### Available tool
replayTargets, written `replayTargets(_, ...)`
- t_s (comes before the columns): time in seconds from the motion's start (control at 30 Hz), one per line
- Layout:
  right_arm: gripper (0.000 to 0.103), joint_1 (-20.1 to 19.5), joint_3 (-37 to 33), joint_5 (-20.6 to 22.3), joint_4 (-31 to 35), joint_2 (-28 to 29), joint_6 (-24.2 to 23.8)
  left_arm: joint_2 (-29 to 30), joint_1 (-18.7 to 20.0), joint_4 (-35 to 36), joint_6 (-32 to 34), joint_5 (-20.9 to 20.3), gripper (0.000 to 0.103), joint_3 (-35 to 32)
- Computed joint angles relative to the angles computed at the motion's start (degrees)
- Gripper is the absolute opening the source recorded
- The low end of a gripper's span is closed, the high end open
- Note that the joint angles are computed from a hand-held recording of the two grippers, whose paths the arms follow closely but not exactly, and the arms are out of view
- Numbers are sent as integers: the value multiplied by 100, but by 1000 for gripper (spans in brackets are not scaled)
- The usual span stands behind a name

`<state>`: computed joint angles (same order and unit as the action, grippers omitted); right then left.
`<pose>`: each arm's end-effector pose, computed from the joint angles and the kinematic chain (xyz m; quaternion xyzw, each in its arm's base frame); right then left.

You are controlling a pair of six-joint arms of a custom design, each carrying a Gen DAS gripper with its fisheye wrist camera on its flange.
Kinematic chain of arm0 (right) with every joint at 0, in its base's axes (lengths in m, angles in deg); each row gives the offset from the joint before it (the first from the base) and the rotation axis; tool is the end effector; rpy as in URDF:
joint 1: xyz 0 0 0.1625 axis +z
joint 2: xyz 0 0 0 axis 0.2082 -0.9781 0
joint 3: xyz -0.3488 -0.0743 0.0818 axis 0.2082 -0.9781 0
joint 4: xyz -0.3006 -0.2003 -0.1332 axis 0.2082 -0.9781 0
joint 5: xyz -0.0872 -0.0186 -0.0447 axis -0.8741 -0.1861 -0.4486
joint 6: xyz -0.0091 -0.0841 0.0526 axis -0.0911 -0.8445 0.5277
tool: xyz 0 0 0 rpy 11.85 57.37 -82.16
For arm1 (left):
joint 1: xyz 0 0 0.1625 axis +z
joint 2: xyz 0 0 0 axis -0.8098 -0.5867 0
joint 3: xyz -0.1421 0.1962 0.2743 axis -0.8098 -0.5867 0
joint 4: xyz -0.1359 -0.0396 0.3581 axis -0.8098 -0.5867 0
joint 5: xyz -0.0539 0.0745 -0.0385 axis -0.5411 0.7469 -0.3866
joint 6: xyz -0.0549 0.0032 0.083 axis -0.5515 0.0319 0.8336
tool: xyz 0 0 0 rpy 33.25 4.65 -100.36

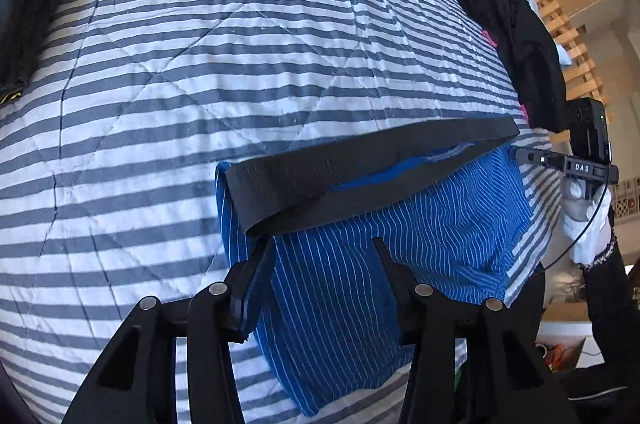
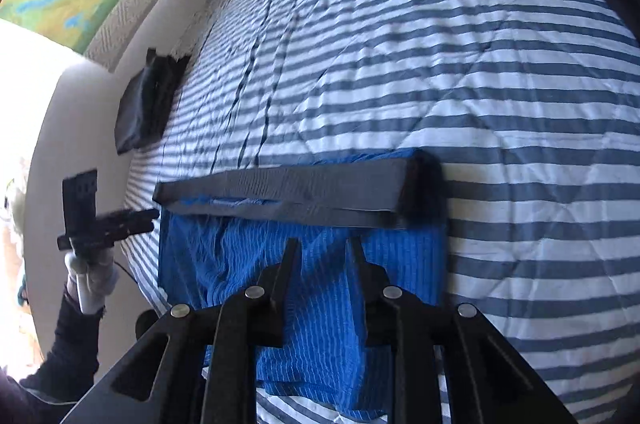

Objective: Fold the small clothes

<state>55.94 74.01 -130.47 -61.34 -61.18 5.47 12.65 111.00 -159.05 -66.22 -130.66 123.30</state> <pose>-0.0812 -0.5363 0.2549 -0.0338 -0.9806 0.1646 0.1006 -0.1881 -0.6072 -0.0037 0.0336 0.9776 -0.1100 0.1766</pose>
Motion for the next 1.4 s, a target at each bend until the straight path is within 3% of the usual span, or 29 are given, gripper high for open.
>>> replayTargets(0.07, 21, 187, -303, -603, -436, 399, 221, 46, 99, -460, -91, 320, 50, -78)
replayTargets(0.1, 21, 189, -394, -649, -797, 481, 393, 0, 161, -754, -336, 499, 49, -51)
replayTargets(0.17, 21, 82, -430, -303, -1193, 400, 640, -162, 140, -1222, -744, 1029, 49, 141)
replayTargets(0.23, 21, -12, -381, 109, -1096, 193, 597, -337, 16, -1329, -669, 1425, 49, 356)
replayTargets(0.33, 24, 147, -145, -361, -1260, 52, 24, -474, -91, -989, -497, 1459, 55, 537)
replayTargets(0.43, 25, -57, 5, 62, -972, -152, -102, -338, -174, -659, -295, 1565, 58, 520)
replayTargets(0.53, 25, -53, 148, -309, -1594, -104, -185, 61, -245, -171, 30, 1982, 58, 141)
replayTargets(0.7, 25, 38, -52, -926, -1885, 227, -637, 568, -212, 140, 464, 1960, 58, -464)
replayTargets(0.83, 25, 70, -308, -1068, -1983, 587, -946, 738, -227, 229, 544, 2035, 56, -680)
replayTargets(0.87, 25, 63, -346, -1001, -2025, 649, -995, 765, -230, 269, 550, 2085, 54, -718)
replayTargets(0.93, 25, 54, -400, -893, -2060, 738, -1083, 813, -195, 329, 548, 2057, 31, -813)
replayTargets(1.07, 27, 36, -414, -706, -2054, 783, -1156, 742, -182, 166, 642, 1980, 20, -714)
replayTargets(1.13, 22, 63, -411, -734, -2158, 824, -1186, 736, -197, 142, 673, 2028, 10, -680)
replayTargets(1.17, 13, 80, -402, -784, -2234, 846, -1168, 734, -209, 121, 664, 2054, 9, -664)
replayTargets(1.23, 6, 121, -373, -929, -2371, 860, -1027, 651, -217, -98, 618, 1974, 6, -546)
replayTargets(1.33, 4, 75, -217, -607, -2524, 645, -827, 255, -33, -1232, 477, 1277, 5, -46)
replayTargets(1.4, 4, 42, -335, -489, -2399, 641, -646, 200, 120, -1165, 139, 1276, 5, -62)
